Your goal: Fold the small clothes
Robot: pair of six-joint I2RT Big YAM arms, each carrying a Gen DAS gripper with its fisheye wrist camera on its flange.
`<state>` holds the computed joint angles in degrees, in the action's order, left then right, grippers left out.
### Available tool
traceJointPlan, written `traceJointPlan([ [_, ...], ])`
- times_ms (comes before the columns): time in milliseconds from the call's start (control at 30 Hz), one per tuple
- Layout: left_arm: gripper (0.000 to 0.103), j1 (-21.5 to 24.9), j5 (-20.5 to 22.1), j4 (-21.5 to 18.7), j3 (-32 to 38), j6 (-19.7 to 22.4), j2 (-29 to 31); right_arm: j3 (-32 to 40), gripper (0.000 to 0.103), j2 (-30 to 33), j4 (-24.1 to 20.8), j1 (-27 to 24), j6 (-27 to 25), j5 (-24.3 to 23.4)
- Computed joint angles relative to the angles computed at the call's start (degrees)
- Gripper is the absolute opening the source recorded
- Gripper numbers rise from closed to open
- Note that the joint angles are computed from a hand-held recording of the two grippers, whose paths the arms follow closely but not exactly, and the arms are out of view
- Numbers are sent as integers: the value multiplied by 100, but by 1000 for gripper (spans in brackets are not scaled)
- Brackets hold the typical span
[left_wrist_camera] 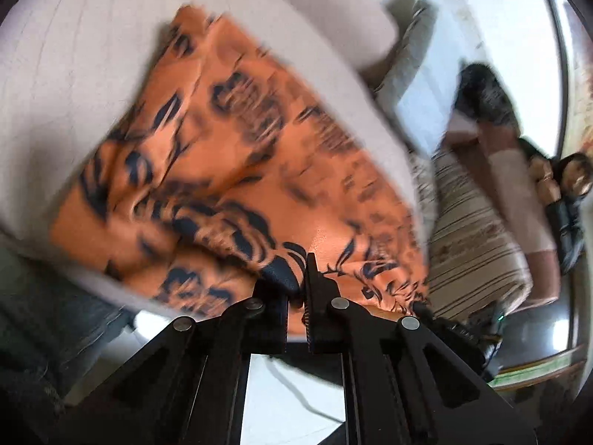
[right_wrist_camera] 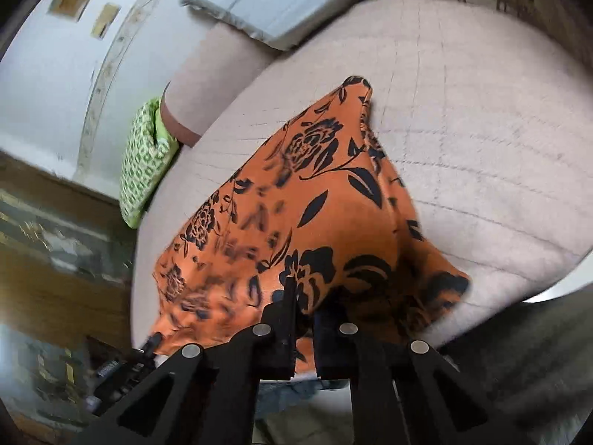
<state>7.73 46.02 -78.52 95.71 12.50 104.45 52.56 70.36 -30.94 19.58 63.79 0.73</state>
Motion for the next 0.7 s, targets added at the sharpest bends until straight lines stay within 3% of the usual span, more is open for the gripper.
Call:
traceJointPlan([
  [67, 6, -107, -533, -161, 33, -135, 242, 202, 6, 435, -459, -20, 20, -267],
  [133, 5, -152, -634, -413, 145, -200, 463, 449, 6, 771, -804, -38, -27, -237],
  [267, 6, -191, -837, 47, -97, 51, 85, 692, 6, 785, -1095, 107, -268, 257],
  [333, 6, -241, -1000, -14, -72, 93, 157, 800, 6, 976, -1296, 81, -242, 148],
  [567, 12, -173, -874, -365, 108, -131, 401, 325, 8, 599, -601, -127, 100, -365],
  [700, 15, -145, -1118, -166, -18, -81, 159, 134, 8, 317, -523, -114, 230, -287],
])
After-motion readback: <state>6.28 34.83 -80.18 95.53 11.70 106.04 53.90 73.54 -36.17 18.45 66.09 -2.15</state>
